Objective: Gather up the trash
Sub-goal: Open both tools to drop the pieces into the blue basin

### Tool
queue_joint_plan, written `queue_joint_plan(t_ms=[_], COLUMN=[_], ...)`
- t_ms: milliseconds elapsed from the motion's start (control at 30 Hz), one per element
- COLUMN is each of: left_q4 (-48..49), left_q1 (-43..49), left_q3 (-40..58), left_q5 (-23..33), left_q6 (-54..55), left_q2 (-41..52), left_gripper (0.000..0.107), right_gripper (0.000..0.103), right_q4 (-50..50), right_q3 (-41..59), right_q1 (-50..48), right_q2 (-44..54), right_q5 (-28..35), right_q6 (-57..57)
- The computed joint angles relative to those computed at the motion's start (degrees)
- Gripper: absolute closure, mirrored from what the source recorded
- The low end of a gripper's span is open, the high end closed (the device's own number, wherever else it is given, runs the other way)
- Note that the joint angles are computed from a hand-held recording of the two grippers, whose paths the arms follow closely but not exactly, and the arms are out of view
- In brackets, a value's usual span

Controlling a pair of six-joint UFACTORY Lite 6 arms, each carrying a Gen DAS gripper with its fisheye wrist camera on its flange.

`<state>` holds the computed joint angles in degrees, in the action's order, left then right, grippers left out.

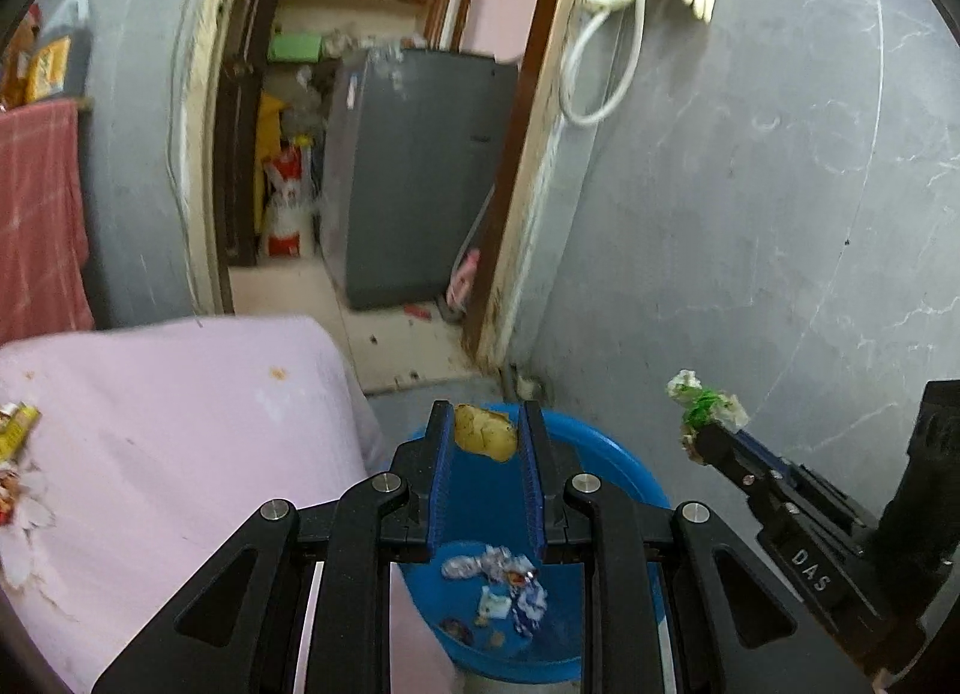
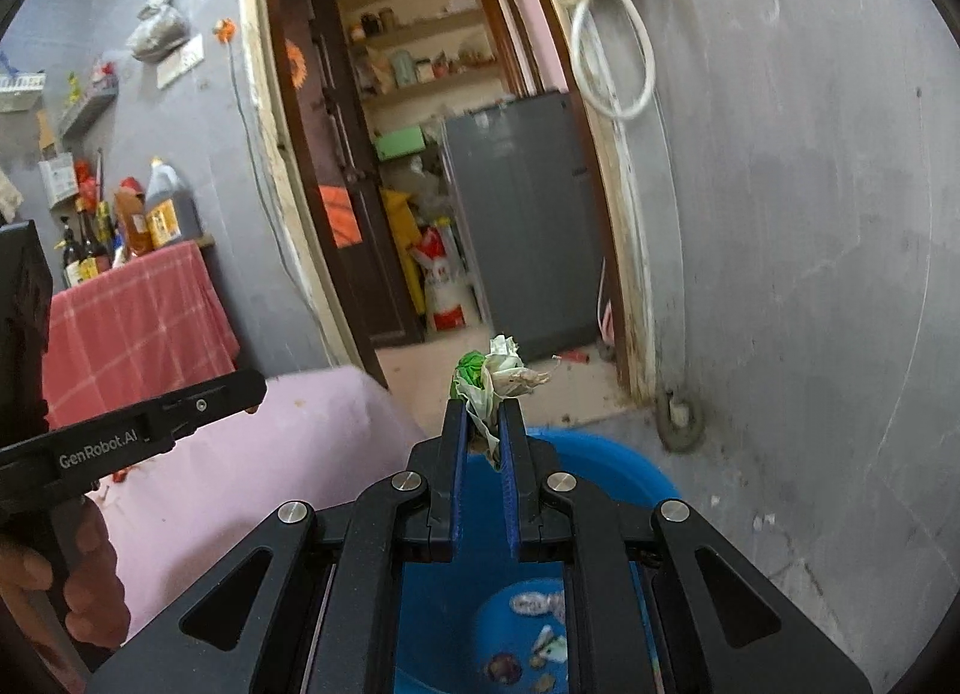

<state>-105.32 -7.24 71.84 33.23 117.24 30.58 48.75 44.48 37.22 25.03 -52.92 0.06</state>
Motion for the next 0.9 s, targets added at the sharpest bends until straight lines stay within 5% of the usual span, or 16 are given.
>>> queue_joint_plan(t_ms=[600,700,900], left_q4=[24.6,28.0,28.4], left_q1=[-2.8,-2.3,-1.5], left_q3=[19.1,21.3,22.1], left_q5=[-4.0,-2.9,-1.8], left_q6=[-26.5,-30.1,-31.7], left_q2=[16.2,18.0,18.1], left_gripper=[0.087,0.082,0.071], right_gripper=[0.087,0.077,0.076], right_q4=[-8.5,-9.7,-9.1], right_q3=[3.6,4.9,6.0], right_q1=[-6.8,-7.6,-7.3], right_q2=[5.3,6.4,6.9], right_q5=[8.0,9.3,9.6], right_q6=[6.8,7.3,6.5])
